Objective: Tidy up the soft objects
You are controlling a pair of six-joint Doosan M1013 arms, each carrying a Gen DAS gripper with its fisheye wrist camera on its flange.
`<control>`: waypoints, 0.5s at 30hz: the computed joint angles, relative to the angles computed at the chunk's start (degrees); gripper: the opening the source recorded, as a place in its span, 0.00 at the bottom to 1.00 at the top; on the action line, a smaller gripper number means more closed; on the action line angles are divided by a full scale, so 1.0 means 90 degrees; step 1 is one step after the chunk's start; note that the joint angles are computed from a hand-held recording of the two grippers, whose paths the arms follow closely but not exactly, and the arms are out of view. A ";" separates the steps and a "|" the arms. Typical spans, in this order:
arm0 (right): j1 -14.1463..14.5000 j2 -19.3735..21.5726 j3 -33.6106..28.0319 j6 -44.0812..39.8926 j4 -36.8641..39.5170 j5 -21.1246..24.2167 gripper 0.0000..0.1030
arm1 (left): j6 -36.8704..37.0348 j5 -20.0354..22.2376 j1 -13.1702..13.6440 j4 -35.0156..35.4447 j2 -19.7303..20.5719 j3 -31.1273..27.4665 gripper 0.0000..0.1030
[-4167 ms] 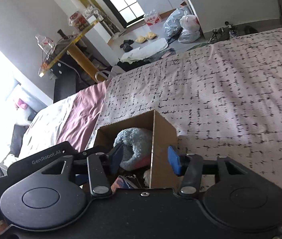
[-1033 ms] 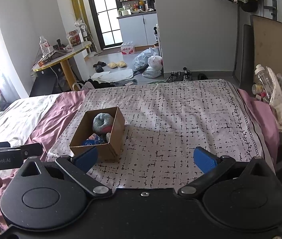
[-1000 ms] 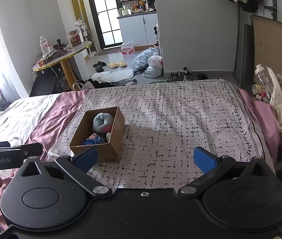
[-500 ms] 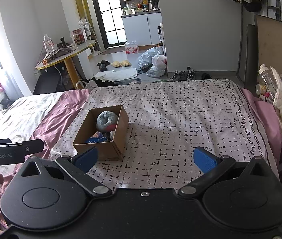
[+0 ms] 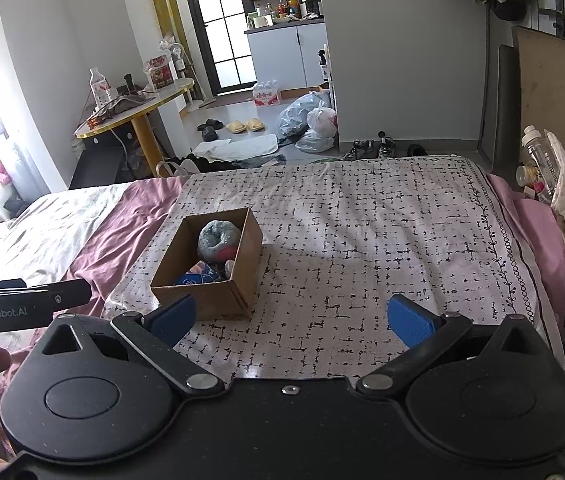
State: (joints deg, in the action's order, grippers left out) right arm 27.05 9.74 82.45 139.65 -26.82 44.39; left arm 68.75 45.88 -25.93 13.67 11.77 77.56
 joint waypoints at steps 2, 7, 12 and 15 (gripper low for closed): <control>0.0004 -0.0001 0.0001 0.0012 -0.0002 0.0015 1.00 | 0.0012 -0.0018 0.0001 -0.0020 -0.0013 0.0016 1.00; 0.0016 -0.0002 0.0009 -0.0005 -0.0019 0.0004 1.00 | 0.0007 -0.0057 0.0001 0.0000 -0.0040 0.0060 1.00; 0.0029 0.0013 -0.0017 0.0003 -0.0036 0.0022 1.00 | 0.0041 -0.0070 0.0008 -0.0024 -0.0047 0.0070 1.00; 0.0034 0.0011 -0.0021 0.0026 -0.0056 0.0020 1.00 | 0.0037 -0.0078 0.0013 -0.0023 -0.0049 0.0075 1.00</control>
State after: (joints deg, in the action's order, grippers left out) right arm 27.36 9.83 82.27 139.88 -27.33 44.57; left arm 69.08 45.18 -25.82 13.47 11.33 78.24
